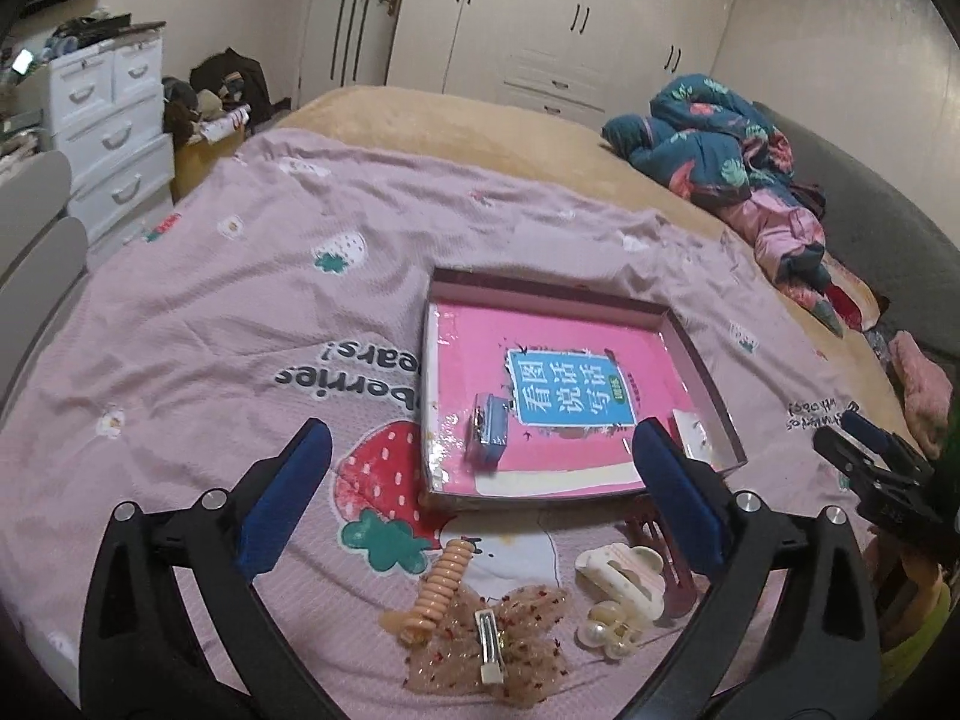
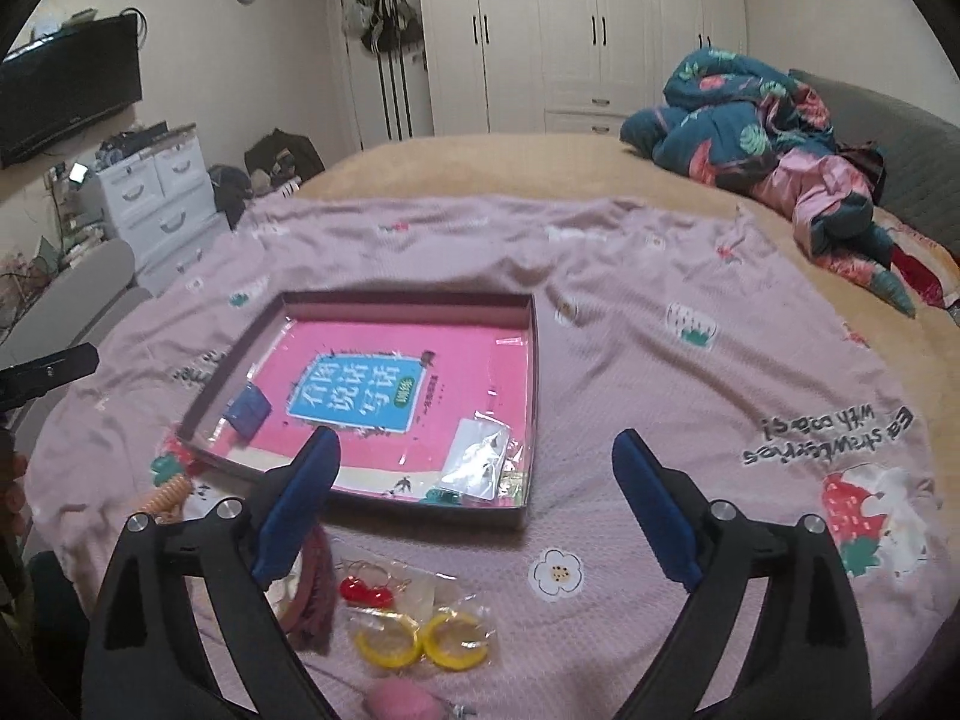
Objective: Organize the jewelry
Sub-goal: 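Withdraw the left tool from the tray back over the accessories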
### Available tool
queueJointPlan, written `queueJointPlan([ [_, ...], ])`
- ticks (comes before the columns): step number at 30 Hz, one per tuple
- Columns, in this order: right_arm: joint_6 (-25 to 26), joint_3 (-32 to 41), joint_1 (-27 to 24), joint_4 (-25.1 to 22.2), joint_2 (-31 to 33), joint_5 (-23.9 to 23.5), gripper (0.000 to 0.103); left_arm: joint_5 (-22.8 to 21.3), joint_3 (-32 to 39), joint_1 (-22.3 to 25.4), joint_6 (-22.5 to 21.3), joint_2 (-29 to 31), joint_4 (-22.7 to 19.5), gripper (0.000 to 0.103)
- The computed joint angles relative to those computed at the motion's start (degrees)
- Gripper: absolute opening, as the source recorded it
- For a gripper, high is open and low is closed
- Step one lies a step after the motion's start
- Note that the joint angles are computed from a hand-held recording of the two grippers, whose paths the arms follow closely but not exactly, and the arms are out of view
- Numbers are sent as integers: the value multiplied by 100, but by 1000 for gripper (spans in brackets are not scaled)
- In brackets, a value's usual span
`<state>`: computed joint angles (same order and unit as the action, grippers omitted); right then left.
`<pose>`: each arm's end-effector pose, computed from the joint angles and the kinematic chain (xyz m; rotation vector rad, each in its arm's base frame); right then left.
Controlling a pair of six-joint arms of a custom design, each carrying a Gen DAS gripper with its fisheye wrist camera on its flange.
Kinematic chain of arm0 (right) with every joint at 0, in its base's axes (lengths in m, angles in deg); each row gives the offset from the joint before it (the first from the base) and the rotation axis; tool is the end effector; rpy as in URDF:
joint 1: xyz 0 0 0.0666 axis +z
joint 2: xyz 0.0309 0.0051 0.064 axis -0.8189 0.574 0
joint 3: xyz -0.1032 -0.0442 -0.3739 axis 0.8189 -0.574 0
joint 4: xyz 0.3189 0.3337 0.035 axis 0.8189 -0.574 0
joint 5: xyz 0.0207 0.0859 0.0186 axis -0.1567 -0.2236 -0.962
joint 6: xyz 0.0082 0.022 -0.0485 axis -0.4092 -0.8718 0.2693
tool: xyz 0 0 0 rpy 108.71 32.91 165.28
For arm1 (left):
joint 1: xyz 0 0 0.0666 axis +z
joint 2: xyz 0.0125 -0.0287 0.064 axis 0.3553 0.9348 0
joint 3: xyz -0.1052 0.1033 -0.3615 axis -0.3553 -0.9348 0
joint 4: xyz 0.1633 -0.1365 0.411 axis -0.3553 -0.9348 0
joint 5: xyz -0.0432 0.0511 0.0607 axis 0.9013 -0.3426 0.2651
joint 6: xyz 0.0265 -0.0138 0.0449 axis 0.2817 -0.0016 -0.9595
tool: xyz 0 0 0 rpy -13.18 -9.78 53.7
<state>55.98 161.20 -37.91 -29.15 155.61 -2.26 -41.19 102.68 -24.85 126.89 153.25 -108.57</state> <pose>0.4657 0.1500 0.5206 -0.5032 2.2101 0.3626 0.3540 -0.3332 0.5367 -0.4089 2.2521 -0.1011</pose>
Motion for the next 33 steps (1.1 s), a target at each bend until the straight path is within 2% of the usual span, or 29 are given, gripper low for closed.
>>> queueJointPlan([
  [15,3,-207,-66,-108,-652,-369,92,-607,12,-613,326,-258,-294,94],
  [29,67,-438,-8,-270,-1054,-593,93,-769,-53,-1004,558,-340,-388,94],
  [33,164,-502,40,-350,-1156,-587,93,-799,-64,-1120,644,-320,-527,94],
])
